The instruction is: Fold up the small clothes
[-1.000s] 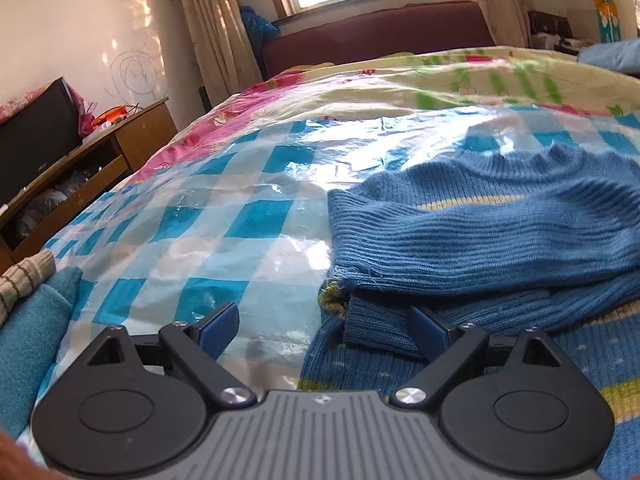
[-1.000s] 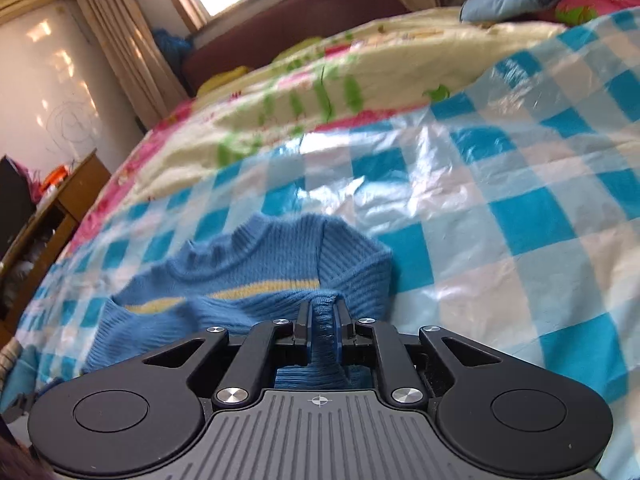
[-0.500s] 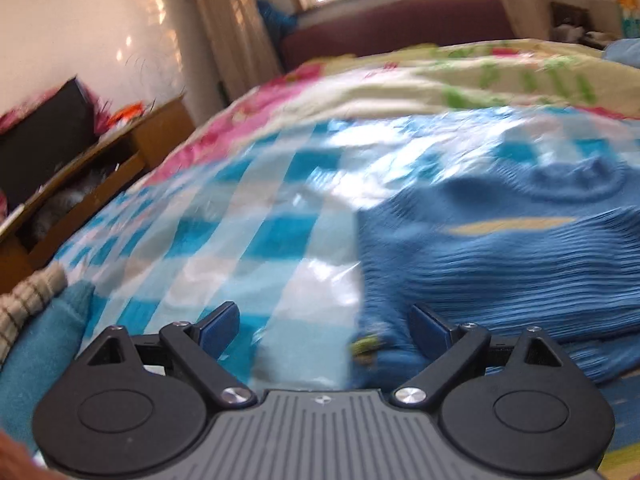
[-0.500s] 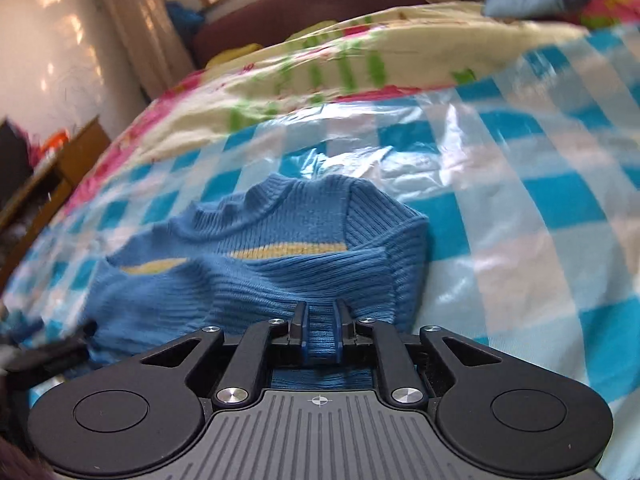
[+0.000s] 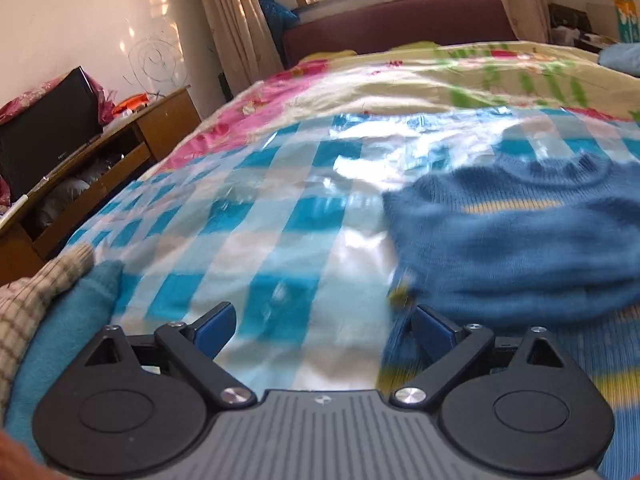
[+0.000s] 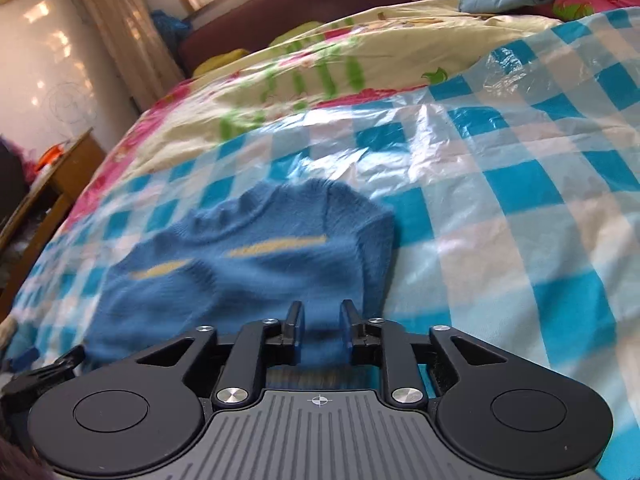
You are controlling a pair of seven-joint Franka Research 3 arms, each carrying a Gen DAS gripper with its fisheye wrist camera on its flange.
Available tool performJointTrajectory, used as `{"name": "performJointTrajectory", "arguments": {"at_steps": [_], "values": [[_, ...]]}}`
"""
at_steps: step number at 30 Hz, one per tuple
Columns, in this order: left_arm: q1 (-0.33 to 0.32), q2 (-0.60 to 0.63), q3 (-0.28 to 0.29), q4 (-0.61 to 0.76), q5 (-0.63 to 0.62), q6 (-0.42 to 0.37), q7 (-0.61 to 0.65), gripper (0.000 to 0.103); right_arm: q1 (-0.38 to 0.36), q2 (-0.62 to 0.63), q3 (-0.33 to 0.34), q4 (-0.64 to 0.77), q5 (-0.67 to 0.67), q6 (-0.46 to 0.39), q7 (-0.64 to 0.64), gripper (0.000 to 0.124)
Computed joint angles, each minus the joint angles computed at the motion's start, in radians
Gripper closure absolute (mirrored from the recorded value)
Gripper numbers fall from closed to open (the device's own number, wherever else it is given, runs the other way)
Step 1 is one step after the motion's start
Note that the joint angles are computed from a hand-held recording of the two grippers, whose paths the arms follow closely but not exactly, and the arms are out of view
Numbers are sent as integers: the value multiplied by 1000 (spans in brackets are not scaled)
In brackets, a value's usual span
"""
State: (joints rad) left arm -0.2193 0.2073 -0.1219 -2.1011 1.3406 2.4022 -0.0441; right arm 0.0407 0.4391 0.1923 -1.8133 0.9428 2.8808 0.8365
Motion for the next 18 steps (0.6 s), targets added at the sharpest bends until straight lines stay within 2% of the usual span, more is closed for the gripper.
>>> {"name": "performJointTrajectory", "arguments": {"at_steps": [3,6,9,13,18], "values": [[16,-106,-14,-125,-59,50,29,3,-35,-118,17,-140,67,-54,-87,99],[25,-196,-41,-230,-121,62,69,3,-32,-234,-9,-281,130,-117,-147,98],[34,-275,-63,-312,-189,97,120,3,-15,-330,-53,-392,140,-188,-154,94],[49,-345,-84,-385,-266,158,188,3,19,-425,-112,-496,147,-244,-170,89],[52,-379,-114,-423,-305,149,253,4,66,-477,-176,-561,148,-282,-173,88]]}}
